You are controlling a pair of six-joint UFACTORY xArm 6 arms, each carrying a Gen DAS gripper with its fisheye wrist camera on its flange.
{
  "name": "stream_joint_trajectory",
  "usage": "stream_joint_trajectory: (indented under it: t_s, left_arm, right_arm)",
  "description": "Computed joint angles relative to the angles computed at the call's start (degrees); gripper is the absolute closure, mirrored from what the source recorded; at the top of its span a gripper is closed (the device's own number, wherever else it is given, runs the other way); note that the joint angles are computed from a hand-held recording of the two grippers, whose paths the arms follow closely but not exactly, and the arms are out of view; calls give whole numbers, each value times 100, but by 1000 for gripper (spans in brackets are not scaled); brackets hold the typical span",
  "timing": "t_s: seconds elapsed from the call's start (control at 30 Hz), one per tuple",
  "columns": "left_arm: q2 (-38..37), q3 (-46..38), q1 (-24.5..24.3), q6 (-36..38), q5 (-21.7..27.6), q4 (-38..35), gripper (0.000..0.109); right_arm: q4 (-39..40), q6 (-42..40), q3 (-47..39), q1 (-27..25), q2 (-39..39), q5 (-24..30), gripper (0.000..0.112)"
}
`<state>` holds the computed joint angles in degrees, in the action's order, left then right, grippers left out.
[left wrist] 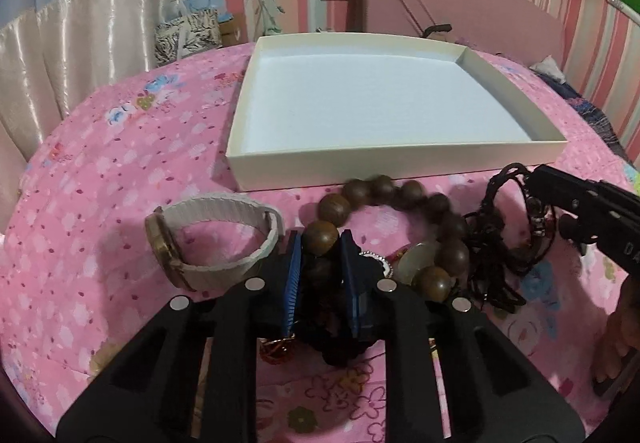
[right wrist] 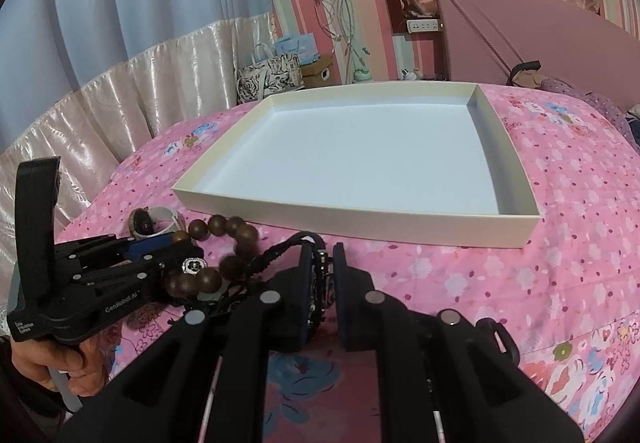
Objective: Organize jewelry
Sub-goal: 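Grasp the black leather bracelet with the right tool while the left tool grasps the brown bead bracelet, then carry both bracelets over the tray while the right tool releases the black bracelet inside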
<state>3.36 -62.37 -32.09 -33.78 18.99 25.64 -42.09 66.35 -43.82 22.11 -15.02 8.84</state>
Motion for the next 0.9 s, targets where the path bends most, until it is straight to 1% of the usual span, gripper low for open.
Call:
stream_joint_trajectory:
  t_s: [0.1, 0.23, 0.3, 0.33, 0.37, 0.5, 0.53, 0.57, 0.63, 0.67, 0.77, 0.8, 0.83, 0.87, 0.9]
  left_arm:
    - [-35, 47, -3, -34, -85, 20, 91]
    - [-336, 272, 34, -209, -408, 185, 91]
    - [-528, 361, 52, -431, -559, 502, 91]
    - [-599, 386, 49, -465, -584, 565, 91]
    - [-691, 436, 44, -477, -612, 610, 91]
    - [-943, 544, 52, -352, -731, 496, 91]
    - [-1003, 578, 64, -296, -734, 443, 91]
    - [-1016, 566, 84, -279, -747, 431, 91]
    - [-1070, 575, 95, -199, -708, 387, 91]
    - [-1095, 595, 107, -150, -714, 338, 91]
    - [-1120, 617, 136, -4, -706, 190, 91]
    - [-1128, 622, 149, 135, -695, 44, 91]
    - [-1117, 611, 151, 130, -694, 48, 91]
    - [-1125, 611, 153, 142, -693, 36, 91]
    - [-1162, 638, 150, 209, -693, 2, 91]
  right_arm:
    - [-70, 81, -17, -7, 0, -18, 102]
    - [-75, 105, 13, -44, -63, -133, 102]
    - [-213, 175, -6, -41, -156, -153, 103]
    - [-268, 204, -32, -23, -206, -124, 106]
    - [-282, 202, -36, -12, -250, -130, 106]
    - [-131, -4, -78, 56, -373, -75, 108]
    - [-237, 96, -112, 58, -384, 41, 107]
    - [-131, 4, -134, 82, -399, 230, 105]
    - [682, -770, -84, 116, -333, 239, 104]
    - [921, -978, -78, 135, -294, 294, 103]
    - [1061, -1227, -282, 186, -51, 773, 103]
    - [1222, -1423, -379, 197, 67, 927, 103]
    - [1462, -1686, -511, 206, 214, 1110, 102]
    - [1598, -1839, -571, 198, 295, 1166, 98]
    - [1807, -2064, -629, 196, 371, 1220, 85]
